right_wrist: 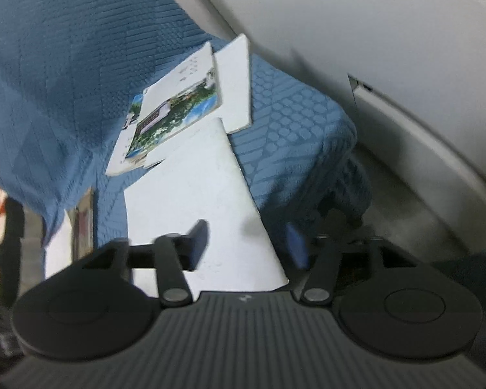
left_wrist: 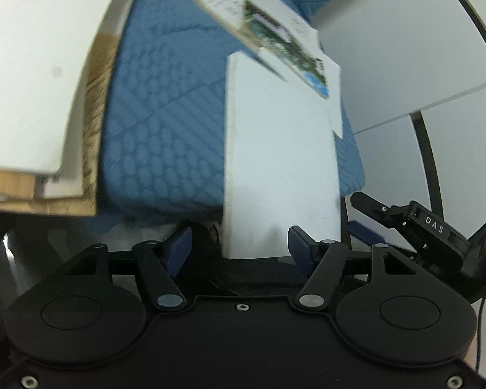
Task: Organize objects
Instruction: 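Carry the white sheet with both tools over to the book stack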
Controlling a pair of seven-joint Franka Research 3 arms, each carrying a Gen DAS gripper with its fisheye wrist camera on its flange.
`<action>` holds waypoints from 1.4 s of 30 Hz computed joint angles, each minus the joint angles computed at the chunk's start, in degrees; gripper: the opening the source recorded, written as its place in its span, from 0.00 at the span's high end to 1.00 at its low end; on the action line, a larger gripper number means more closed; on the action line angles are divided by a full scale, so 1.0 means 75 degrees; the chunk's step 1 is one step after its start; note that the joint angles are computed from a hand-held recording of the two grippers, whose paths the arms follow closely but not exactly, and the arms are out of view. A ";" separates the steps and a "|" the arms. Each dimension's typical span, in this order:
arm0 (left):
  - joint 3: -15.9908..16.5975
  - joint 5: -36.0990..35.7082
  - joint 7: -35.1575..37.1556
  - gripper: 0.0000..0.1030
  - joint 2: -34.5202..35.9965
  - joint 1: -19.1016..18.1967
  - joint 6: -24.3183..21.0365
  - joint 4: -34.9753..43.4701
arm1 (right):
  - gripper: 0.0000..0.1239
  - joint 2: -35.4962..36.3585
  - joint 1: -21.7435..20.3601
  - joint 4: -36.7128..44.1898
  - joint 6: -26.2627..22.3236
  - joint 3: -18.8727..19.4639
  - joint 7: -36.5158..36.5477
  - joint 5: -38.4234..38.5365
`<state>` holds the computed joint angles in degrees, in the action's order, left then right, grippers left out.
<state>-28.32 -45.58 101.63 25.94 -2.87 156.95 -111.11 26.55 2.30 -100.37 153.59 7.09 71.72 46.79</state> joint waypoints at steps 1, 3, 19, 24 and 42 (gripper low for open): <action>-0.0065 -0.0165 0.0039 0.39 0.0078 0.0086 -0.0026 0.0018 | 0.48 0.0080 0.0023 0.0073 -0.0081 -0.0052 0.0177 -0.0055; -0.0235 -0.0617 0.0207 0.39 0.0257 0.0286 -0.0060 0.0059 | 0.48 0.0225 -0.0018 0.0189 -0.0265 -0.0067 0.0417 -0.0055; -0.0448 -0.3782 0.1977 0.60 0.1062 0.0586 -0.0433 0.0583 | 0.49 0.0864 -0.0899 0.0532 -0.1750 0.0372 0.0055 0.2205; -0.0080 -0.4257 0.1987 0.77 0.0976 0.0396 -0.0871 0.0526 | 0.52 0.0922 -0.0979 0.0551 -0.2064 0.0340 0.0020 0.2597; 0.0911 -0.5462 0.2598 0.94 -0.0487 0.0010 -0.1989 -0.0115 | 0.93 -0.0255 -0.0693 0.0248 -0.2771 -0.0034 -0.0183 0.2699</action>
